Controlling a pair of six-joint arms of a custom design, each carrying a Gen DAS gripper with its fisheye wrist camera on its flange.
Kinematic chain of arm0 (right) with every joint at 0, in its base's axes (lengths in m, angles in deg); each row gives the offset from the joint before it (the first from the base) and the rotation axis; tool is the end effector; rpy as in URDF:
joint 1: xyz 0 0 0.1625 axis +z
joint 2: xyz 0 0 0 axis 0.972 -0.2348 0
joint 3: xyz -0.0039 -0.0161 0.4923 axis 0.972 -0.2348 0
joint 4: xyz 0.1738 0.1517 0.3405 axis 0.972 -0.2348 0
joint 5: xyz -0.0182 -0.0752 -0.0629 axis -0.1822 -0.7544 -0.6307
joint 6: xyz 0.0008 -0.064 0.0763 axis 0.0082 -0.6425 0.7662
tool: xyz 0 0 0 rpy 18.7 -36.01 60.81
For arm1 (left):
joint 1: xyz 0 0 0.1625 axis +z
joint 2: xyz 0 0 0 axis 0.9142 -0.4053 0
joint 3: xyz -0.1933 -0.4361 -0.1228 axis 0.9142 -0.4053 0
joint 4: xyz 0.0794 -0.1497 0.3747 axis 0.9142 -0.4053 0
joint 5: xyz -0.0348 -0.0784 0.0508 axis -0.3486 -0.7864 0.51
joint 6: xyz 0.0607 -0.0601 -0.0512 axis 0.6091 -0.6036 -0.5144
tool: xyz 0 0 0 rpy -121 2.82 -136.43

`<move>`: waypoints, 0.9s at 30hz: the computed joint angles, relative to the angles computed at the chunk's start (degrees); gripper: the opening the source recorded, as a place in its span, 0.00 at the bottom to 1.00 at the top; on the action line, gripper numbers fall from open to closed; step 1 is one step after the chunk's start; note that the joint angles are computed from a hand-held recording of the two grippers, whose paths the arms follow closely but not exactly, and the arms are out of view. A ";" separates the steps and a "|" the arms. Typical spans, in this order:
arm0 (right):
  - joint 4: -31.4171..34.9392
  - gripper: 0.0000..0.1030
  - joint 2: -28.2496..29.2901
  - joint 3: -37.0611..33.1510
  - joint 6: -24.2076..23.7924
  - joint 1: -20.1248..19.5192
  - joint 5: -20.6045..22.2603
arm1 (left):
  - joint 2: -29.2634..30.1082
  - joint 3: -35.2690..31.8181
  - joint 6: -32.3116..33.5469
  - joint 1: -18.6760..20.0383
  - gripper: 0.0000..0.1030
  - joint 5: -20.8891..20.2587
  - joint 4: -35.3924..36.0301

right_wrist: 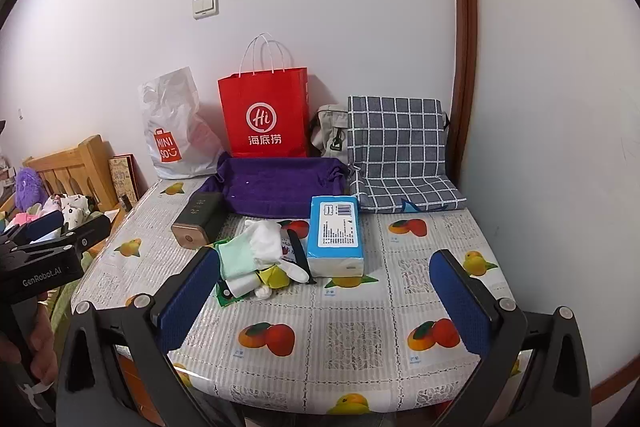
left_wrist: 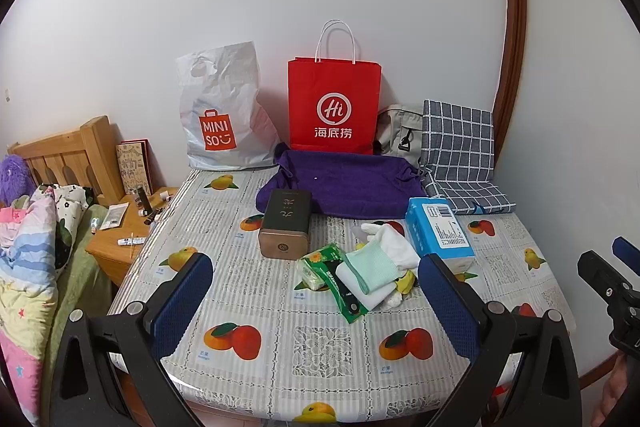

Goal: Organize soft objects

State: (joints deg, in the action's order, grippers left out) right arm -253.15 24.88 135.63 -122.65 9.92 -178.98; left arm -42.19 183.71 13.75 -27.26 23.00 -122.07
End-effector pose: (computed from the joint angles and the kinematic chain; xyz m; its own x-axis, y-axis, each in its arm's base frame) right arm 0.0774 -0.6581 0.3656 -0.7157 -0.2982 0.6315 -0.6715 0.5421 -0.5051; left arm -0.3929 -0.6115 0.0296 -0.6922 -0.3123 -0.6507 0.4385 0.5341 -0.7228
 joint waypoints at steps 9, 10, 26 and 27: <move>-0.29 1.00 -0.42 0.65 -0.12 0.38 -0.07 | 0.12 -0.06 0.14 -0.03 1.00 0.04 -0.15; -0.29 1.00 -0.46 0.69 -0.16 0.43 -0.10 | 0.13 -0.05 0.29 -0.02 1.00 0.04 -0.30; -0.17 1.00 -0.49 0.89 -0.14 0.86 -0.20 | -0.23 0.69 0.66 -0.36 1.00 -0.16 -1.18; -0.21 1.00 -0.46 0.87 -0.15 0.91 -0.31 | -0.23 0.66 0.48 -0.45 1.00 -0.14 -0.89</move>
